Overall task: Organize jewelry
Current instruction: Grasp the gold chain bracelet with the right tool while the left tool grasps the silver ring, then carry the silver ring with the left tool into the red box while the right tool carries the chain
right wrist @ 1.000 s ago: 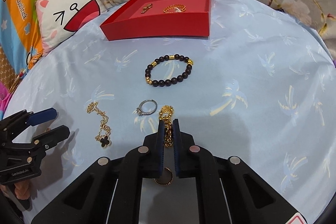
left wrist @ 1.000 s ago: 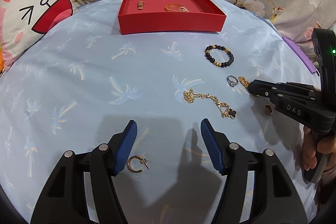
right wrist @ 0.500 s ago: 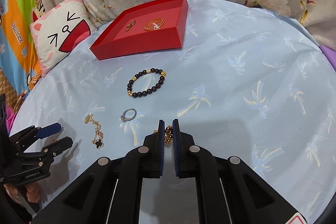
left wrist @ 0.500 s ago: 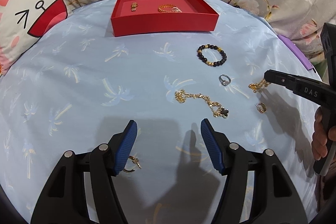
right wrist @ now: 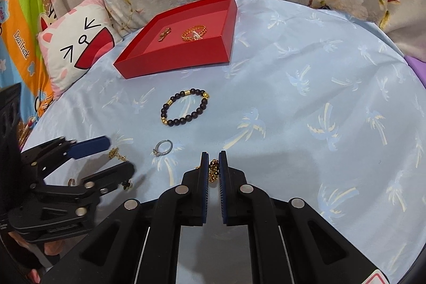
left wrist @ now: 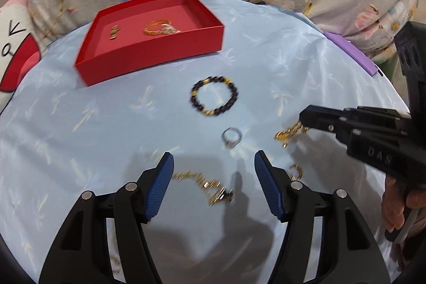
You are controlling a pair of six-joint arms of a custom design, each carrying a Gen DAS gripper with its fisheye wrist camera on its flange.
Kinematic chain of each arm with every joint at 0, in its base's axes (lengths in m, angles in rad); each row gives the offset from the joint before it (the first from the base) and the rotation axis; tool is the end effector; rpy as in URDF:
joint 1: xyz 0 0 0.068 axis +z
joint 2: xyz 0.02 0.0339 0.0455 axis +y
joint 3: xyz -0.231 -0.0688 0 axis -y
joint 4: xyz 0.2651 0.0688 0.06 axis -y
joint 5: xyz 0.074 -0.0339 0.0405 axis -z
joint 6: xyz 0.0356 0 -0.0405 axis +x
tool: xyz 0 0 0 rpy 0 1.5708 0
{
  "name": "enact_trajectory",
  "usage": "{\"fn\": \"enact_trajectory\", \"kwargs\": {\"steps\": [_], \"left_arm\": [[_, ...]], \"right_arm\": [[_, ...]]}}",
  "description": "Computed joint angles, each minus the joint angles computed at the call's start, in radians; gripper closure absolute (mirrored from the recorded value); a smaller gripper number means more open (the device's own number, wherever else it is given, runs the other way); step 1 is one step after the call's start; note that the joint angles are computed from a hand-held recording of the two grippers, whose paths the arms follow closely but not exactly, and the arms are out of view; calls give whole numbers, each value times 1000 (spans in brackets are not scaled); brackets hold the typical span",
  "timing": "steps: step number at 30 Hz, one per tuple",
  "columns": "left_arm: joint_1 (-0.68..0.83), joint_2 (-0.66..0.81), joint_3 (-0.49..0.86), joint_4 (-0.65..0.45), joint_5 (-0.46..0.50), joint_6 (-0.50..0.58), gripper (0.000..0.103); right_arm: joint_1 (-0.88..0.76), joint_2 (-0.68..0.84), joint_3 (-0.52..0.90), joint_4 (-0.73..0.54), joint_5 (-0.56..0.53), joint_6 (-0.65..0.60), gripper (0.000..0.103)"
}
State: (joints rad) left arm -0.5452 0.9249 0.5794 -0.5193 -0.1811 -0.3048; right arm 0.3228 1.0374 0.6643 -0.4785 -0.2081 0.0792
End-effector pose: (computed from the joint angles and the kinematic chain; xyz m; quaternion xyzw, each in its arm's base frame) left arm 0.1927 -0.1094 0.1817 0.0810 0.9315 -0.0647 0.3487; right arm 0.2281 0.0841 0.1898 -0.1494 0.9196 0.1651 0.3235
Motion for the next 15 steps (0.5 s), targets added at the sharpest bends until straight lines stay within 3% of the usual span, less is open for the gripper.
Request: {"fn": "enact_trajectory", "kwargs": {"steps": [6,10,12,15], "left_arm": [[-19,216,81,91,-15,24,59],[-33,247,87,119,-43,37,70],[-32,252,88,128,-41,40,83],[-32,247,81,135,-31,46,84]], "right_arm": [[-21,3,6,-2,-14,-4,96],[-24,5,7,-2,-16,-4,96],[-24,10,8,-1,-16,-3,96],[-21,13,12,0,-14,-4,96]]}}
